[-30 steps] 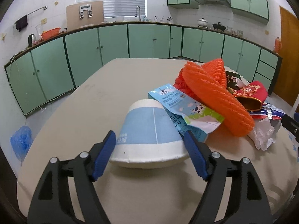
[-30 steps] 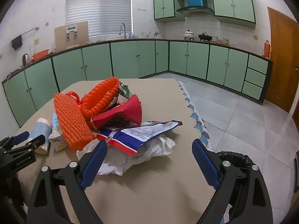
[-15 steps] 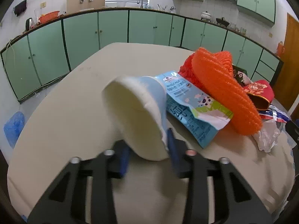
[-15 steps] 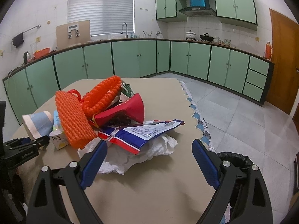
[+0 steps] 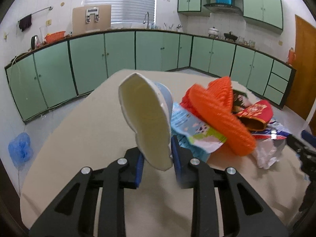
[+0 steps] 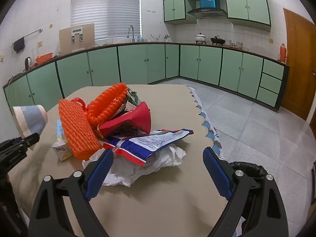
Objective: Collect trash
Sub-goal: 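Hold the paper cup in the left gripper while the right gripper grasps the red packet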
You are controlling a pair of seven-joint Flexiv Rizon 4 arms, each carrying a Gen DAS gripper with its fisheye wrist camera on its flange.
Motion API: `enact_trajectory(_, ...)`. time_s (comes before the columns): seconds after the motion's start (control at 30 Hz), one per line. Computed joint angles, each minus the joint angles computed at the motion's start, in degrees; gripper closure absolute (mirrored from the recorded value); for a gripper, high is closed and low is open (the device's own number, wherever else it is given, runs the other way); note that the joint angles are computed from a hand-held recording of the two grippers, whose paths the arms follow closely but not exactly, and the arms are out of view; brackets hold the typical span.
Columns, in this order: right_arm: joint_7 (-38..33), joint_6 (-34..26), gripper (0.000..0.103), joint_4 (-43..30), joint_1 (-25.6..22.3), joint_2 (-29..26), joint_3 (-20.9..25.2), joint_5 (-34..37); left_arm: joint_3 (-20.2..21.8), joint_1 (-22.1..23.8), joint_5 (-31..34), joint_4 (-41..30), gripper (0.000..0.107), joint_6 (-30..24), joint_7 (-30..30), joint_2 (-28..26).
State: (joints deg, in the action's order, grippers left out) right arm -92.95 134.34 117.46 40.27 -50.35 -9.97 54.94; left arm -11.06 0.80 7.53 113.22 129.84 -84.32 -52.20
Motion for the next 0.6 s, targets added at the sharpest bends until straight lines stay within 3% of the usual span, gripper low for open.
enact_trajectory(0.13, -0.7, -0.5, 0.013, -1.0, 0.3, -0.2, -0.9, 0.9, 0.1, -1.4, 0.6, -0.2, 0.083, 1.9, 0.5, 0.1)
enact_trajectory(0.6, -2.4, -2.4, 0.013, -3.6, -1.5, 1.4, -1.8, -1.5, -0.5, -2.7, -1.1, -4.5, 0.083, -1.6, 1.7, -1.6)
